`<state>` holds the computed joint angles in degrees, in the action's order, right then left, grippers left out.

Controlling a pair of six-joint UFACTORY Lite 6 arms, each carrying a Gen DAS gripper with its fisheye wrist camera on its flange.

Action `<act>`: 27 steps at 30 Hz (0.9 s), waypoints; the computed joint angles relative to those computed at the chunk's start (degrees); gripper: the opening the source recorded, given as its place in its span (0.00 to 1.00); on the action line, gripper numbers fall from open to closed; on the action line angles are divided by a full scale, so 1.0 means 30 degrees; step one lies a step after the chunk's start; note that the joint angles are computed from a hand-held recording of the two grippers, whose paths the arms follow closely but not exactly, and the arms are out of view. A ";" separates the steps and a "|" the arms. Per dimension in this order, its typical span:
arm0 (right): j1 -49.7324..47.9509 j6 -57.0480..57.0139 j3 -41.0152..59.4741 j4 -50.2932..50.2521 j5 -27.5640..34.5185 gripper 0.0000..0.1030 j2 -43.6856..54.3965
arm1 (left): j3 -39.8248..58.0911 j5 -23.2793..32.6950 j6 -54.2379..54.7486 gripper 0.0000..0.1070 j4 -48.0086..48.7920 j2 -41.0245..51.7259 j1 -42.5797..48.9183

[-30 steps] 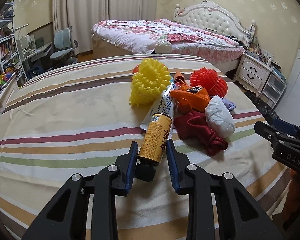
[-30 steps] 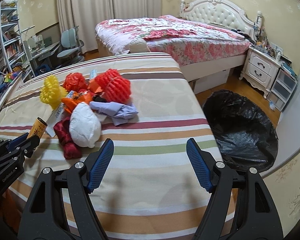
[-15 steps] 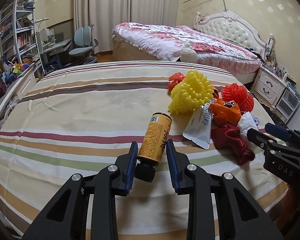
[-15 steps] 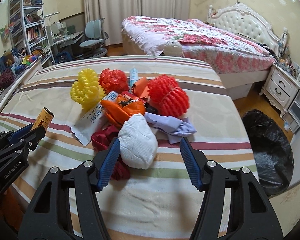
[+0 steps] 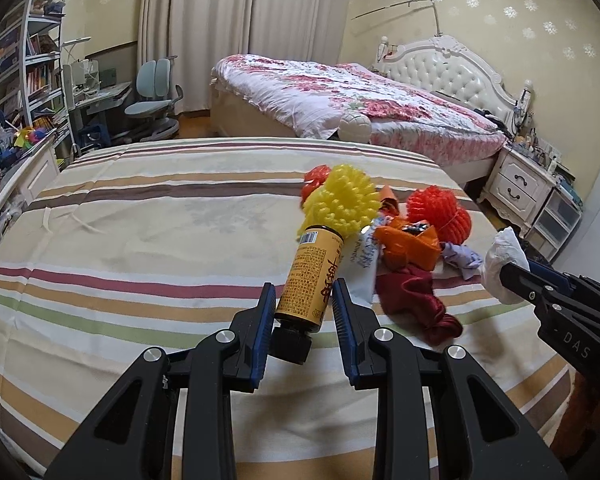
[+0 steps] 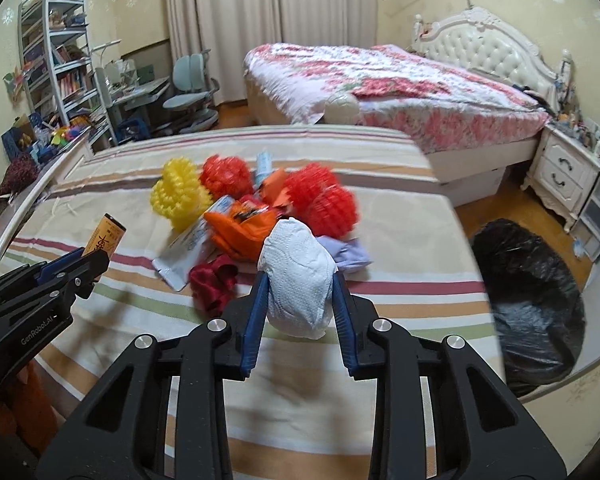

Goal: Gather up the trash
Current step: 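Carry the gold can to the bin while the right tool drops the white tissue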

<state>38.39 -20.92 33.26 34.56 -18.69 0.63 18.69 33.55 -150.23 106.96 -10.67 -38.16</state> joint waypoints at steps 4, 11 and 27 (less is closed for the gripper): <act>-0.2582 0.0345 -0.1384 -0.1157 0.0483 0.30 -0.2425 | 0.2053 0.0462 0.0458 0.28 -0.0368 0.1397 -0.1648; -0.9345 0.5616 -0.1803 -0.8894 0.0914 0.30 -0.3168 | 0.8106 -0.0013 0.0615 0.28 0.1077 0.6568 -0.2951; -1.5865 1.0116 0.2428 -1.6152 -0.1339 0.31 0.3840 | 2.4825 -0.3159 0.9435 0.28 -0.4048 1.9324 -0.3188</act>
